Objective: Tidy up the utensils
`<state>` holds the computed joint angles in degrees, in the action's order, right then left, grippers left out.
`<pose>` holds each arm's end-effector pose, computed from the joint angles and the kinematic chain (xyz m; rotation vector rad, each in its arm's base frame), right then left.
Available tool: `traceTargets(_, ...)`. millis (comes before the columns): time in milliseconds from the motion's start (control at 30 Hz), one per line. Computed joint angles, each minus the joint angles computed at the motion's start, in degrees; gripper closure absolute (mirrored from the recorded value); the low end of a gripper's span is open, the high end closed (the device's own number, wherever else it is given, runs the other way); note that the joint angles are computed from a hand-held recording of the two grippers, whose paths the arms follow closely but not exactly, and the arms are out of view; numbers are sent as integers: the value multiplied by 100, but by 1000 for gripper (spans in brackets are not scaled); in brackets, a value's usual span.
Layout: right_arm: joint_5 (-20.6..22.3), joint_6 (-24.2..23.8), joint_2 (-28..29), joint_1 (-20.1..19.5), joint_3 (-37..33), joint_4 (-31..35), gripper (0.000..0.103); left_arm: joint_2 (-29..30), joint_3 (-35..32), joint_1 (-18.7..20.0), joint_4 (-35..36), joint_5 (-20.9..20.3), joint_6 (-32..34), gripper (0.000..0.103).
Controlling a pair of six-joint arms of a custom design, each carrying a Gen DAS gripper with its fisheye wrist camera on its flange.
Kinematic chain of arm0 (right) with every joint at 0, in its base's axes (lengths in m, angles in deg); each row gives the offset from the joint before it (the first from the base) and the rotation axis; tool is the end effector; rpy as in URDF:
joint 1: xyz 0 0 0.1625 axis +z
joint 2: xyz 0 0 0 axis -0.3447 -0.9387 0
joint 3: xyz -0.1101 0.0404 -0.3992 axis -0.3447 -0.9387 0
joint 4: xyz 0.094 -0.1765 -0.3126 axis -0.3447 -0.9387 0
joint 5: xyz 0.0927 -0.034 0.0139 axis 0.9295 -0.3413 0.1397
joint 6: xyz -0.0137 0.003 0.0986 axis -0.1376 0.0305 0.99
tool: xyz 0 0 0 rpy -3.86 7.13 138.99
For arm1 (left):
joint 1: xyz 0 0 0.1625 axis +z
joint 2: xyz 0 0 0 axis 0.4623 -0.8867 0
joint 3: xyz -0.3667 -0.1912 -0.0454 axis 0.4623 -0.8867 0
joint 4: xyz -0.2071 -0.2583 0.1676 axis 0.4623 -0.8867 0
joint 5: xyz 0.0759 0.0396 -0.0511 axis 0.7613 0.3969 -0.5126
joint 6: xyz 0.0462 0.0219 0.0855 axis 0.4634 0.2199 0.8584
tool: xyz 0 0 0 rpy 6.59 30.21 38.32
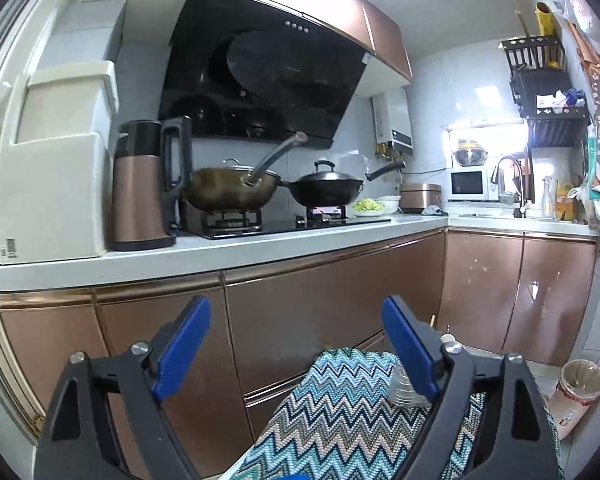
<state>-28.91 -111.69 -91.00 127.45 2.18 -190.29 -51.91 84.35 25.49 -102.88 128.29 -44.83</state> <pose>0.3184 -0.7311 0.2326 0.4987 -1.7791 1.6855 -0.2639 -0.7001 0.3534 0.4603 1.6307 -1.6632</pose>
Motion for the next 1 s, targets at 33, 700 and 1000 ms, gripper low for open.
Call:
traceTargets(33,10,29,-87,4,168,-124,0,-75,108,-22,-41,-23,-8,16)
traceTargets(700,11,-267,-570,113,1276,-1212,0,-509,816,-153,-189,-124,-184,16)
traceTargets(1000,59,-451,-594,196,1403,-1500,0,-707,1141,-152,-451,-65,-241,16)
